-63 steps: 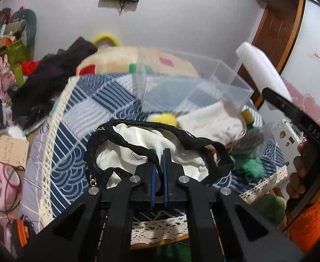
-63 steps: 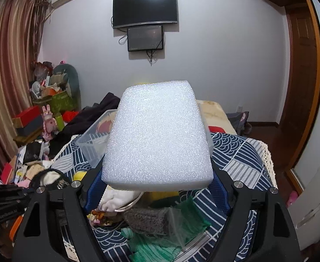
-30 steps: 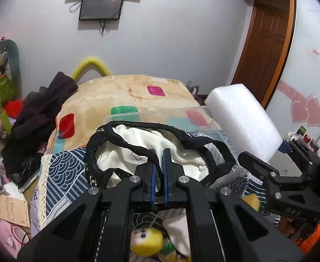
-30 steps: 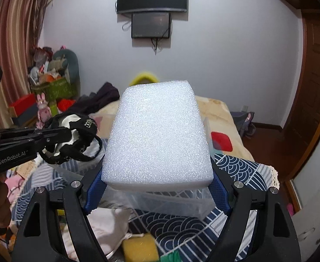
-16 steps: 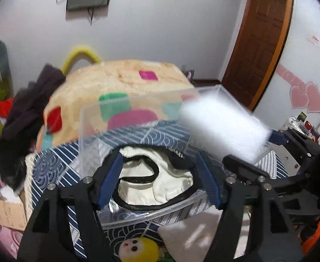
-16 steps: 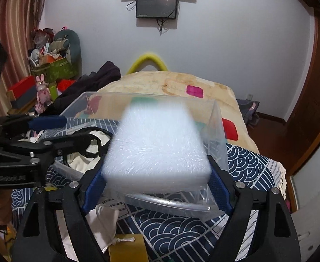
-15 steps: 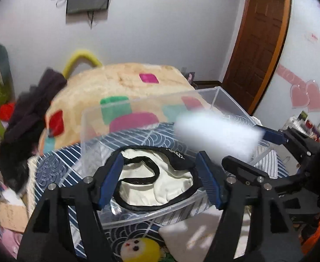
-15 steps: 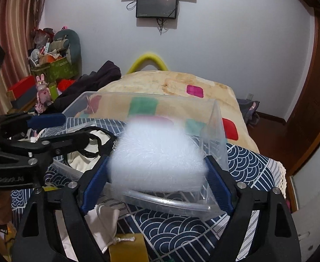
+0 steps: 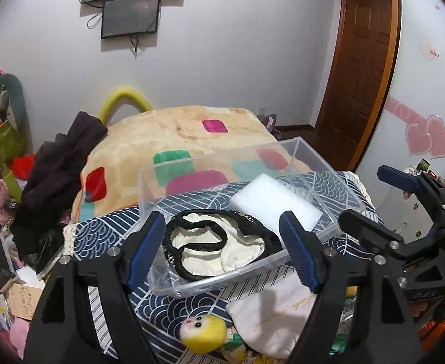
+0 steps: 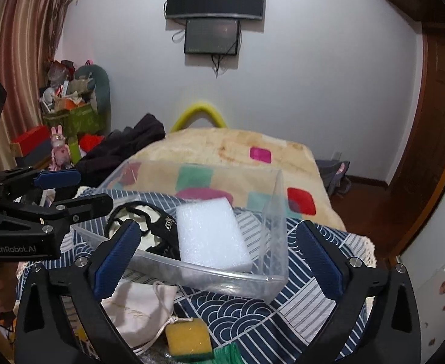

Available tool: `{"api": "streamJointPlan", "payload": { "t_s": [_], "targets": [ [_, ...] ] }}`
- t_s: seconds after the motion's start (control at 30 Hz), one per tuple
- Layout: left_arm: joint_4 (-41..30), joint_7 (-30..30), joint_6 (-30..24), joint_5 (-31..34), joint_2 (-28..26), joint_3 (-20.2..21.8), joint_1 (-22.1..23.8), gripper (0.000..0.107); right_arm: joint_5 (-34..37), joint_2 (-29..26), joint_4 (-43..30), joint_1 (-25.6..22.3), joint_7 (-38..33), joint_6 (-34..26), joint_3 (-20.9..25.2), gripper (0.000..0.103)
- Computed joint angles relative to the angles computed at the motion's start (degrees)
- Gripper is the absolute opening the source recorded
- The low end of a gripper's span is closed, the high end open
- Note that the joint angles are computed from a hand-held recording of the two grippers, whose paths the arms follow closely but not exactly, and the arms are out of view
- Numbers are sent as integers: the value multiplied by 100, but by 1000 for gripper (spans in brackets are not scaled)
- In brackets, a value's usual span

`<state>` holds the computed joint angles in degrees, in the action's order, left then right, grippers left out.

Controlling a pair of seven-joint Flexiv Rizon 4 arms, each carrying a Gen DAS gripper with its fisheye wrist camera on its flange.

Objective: Organize soft objects
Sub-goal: 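Lower the foam block with the right tool into the clear box while the left tool drops the cloth in, then grasp the yellow fuzzy ball with the left tool while the right tool grasps the bagged steel wool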

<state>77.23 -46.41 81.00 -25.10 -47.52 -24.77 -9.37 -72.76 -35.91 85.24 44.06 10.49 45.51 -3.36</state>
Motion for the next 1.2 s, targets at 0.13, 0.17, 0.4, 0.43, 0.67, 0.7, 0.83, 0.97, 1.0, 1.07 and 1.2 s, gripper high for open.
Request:
{"api": "streamJointPlan", "payload": {
  "t_s": [0.13, 0.17, 0.4, 0.43, 0.67, 0.7, 0.83, 0.97, 1.0, 1.07, 1.2],
  "targets": [
    [460, 133, 402, -42, 239, -365, 314, 83, -333, 187, 229, 93, 334, -122, -14, 102],
    [569, 171, 496, -39, 279, -481, 414, 87, -411, 231, 291, 98, 417, -165, 7, 102],
    [1383, 148, 1104, 375, 503, -1003, 1068, 92, -628, 453, 781, -13, 1063, -288, 314, 102],
    [1445, 91, 1043, 425, 523, -1005, 1116, 92, -577, 450, 817, -25, 1090, -304, 353, 102],
    [1819, -222, 1281, 709, 419, -967, 1242, 92, -166, 410, 1025, -32, 1236, -119, 545, 102],
    [1830, -284, 1252, 763, 383, -983, 1268, 90, -151, 400, 1063, -28, 1242, -44, 553, 102],
    [1808, -563, 1013, 837, 297, -684, 1093, 72, -201, 227, 1055, -80, 1326, 562, 512, 102],
    [1758, -519, 730, 795, 155, -796, 1166, 54, -214, 19, 958, -173, 1418, 1254, 404, 95],
    [1708, -514, 646, 773, 129, -753, 1119, 51, -134, -33, 918, -177, 1359, 1344, 384, 89],
    [1624, -515, 533, 715, 88, -632, 1000, 49, 97, -150, 831, -201, 1135, 1561, 363, 80],
    [1505, -456, 314, 535, 2, -571, 894, 44, 442, -209, 843, -119, 997, 1780, 221, 58]
  ]
}}
